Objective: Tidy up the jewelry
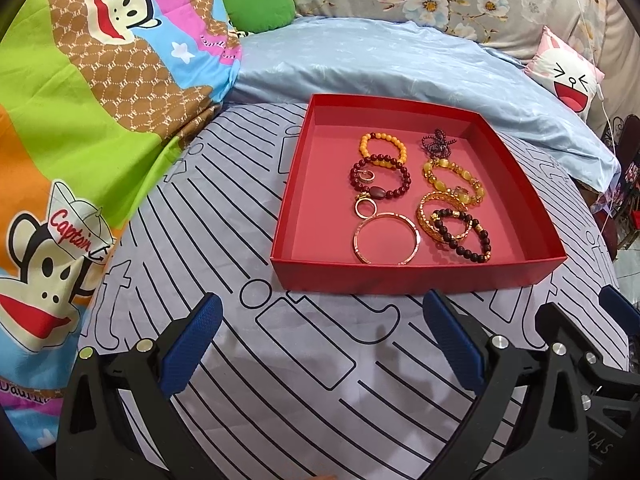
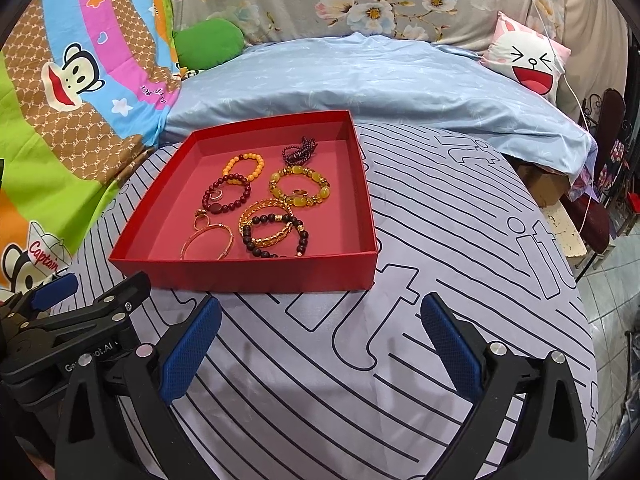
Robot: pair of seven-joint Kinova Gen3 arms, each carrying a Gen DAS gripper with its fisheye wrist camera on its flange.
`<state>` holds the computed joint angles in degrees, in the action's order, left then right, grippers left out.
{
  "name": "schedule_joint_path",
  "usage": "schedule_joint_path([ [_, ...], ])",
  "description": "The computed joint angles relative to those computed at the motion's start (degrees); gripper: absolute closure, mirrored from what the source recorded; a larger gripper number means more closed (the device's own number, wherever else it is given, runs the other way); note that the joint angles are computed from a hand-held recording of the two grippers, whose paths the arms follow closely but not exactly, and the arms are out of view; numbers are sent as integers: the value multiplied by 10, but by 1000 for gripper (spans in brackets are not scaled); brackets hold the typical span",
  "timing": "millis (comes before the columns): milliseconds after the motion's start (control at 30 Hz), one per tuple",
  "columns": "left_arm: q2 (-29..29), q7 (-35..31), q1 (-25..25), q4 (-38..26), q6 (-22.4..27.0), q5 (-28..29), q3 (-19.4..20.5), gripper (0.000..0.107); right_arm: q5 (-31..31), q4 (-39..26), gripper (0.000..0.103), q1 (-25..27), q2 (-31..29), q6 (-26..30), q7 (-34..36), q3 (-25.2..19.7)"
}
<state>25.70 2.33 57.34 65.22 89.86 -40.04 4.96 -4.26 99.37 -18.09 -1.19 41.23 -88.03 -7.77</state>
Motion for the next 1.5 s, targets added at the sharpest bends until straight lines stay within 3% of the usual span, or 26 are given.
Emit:
schedule_joint_path([
  [1500, 13, -2, 10, -16, 23, -9, -7, 12, 8, 3, 7, -2, 3, -3, -8, -1],
])
